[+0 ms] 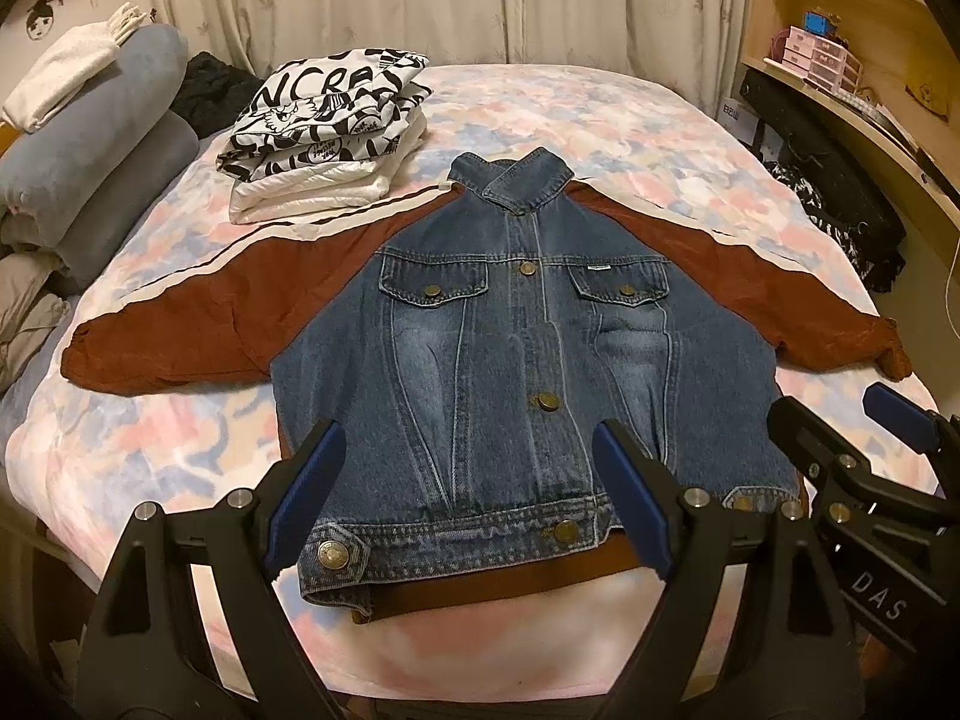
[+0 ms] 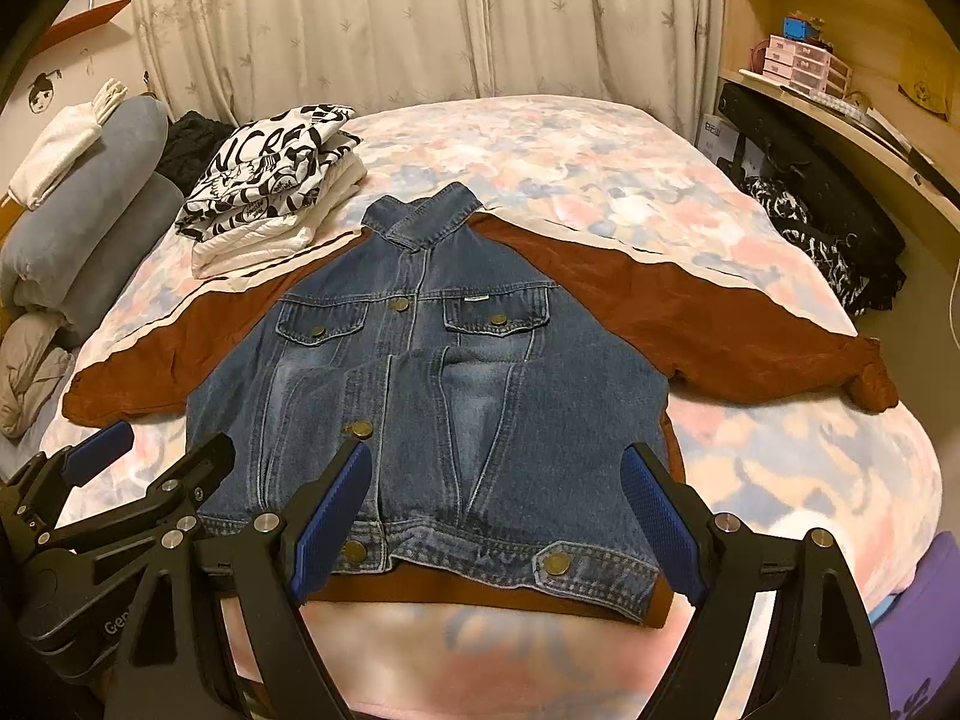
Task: Fold large clothes
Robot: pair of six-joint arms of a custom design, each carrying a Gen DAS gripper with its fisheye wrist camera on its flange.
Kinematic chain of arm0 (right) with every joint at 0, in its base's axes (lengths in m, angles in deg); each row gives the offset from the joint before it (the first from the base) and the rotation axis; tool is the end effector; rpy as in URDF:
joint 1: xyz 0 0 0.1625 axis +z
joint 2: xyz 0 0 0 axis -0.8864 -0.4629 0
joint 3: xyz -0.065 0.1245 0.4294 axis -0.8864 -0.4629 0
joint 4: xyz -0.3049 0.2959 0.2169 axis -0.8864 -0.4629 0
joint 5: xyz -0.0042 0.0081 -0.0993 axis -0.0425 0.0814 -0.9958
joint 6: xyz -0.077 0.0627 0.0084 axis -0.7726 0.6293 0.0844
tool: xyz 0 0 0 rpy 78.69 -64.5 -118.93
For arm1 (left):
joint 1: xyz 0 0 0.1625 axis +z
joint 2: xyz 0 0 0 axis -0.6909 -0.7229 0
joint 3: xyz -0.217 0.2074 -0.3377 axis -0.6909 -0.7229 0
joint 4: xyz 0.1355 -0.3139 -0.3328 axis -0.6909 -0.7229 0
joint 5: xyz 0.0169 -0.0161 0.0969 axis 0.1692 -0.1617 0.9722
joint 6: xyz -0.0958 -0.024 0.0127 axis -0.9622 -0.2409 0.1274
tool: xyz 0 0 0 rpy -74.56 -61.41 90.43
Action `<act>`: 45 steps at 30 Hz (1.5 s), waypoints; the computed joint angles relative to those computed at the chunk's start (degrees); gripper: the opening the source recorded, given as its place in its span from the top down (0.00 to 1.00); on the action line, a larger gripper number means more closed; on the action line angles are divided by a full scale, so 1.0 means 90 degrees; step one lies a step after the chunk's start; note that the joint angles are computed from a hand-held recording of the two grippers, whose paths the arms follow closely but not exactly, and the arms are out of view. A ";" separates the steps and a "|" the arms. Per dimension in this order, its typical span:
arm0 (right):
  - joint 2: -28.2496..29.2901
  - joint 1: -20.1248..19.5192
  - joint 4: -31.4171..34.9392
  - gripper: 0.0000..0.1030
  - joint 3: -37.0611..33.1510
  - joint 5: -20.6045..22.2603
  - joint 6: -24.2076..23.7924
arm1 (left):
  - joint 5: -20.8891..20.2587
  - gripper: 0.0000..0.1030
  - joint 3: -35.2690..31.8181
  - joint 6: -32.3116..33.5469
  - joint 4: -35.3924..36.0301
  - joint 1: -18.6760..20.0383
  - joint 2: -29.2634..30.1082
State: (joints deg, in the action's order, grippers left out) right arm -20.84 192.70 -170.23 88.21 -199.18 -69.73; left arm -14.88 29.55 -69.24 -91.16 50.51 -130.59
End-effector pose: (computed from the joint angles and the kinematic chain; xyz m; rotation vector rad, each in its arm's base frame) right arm 0.3424 -0.3018 0.2859 0.7587 -2.3408 0.6773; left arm -0.3982 -0.2490 0.2430 -0.1720 2.0261 -0.9967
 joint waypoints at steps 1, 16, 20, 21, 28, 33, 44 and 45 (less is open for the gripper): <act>-0.0007 0.0000 -0.0001 0.16 0.0009 0.0000 0.0001 | -0.0002 0.19 0.0003 0.0004 -0.0007 0.0001 0.0001; 0.0005 -0.0008 0.0008 0.16 0.0001 0.0006 -0.0006 | -0.0001 0.19 0.0037 0.0039 -0.0101 0.0005 -0.0002; -0.0005 -0.0014 -0.0014 0.16 0.0019 0.0003 -0.0029 | 0.0016 0.19 0.0065 0.0092 -0.0196 0.0035 -0.0016; 0.0004 -0.0010 -0.0005 0.16 0.0006 0.0004 -0.0017 | 0.0018 0.19 0.0070 0.0093 -0.0213 0.0036 -0.0013; 0.0008 -0.0002 0.0010 0.16 -0.0001 0.0008 -0.0018 | -0.0009 0.19 0.0114 0.0188 -0.0346 0.0064 -0.0052; -0.0088 -0.0028 -0.0096 0.16 0.0025 0.0032 -0.0233 | 0.0004 0.19 0.0086 0.0497 -0.0579 0.0158 -0.0022; -0.0253 0.0012 -0.0560 0.16 -0.0412 -0.0247 -0.1394 | 0.0953 0.19 -0.0479 0.1241 -0.0748 0.0291 0.0278; -0.0251 0.0005 -0.0650 0.16 -0.0479 -0.0318 -0.1541 | 0.1118 0.19 -0.0465 0.1394 -0.0944 0.0282 0.0234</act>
State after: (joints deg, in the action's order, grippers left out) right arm -23.10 192.75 -176.08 83.89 -202.04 -83.60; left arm -4.82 25.37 -56.69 -99.66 53.05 -128.48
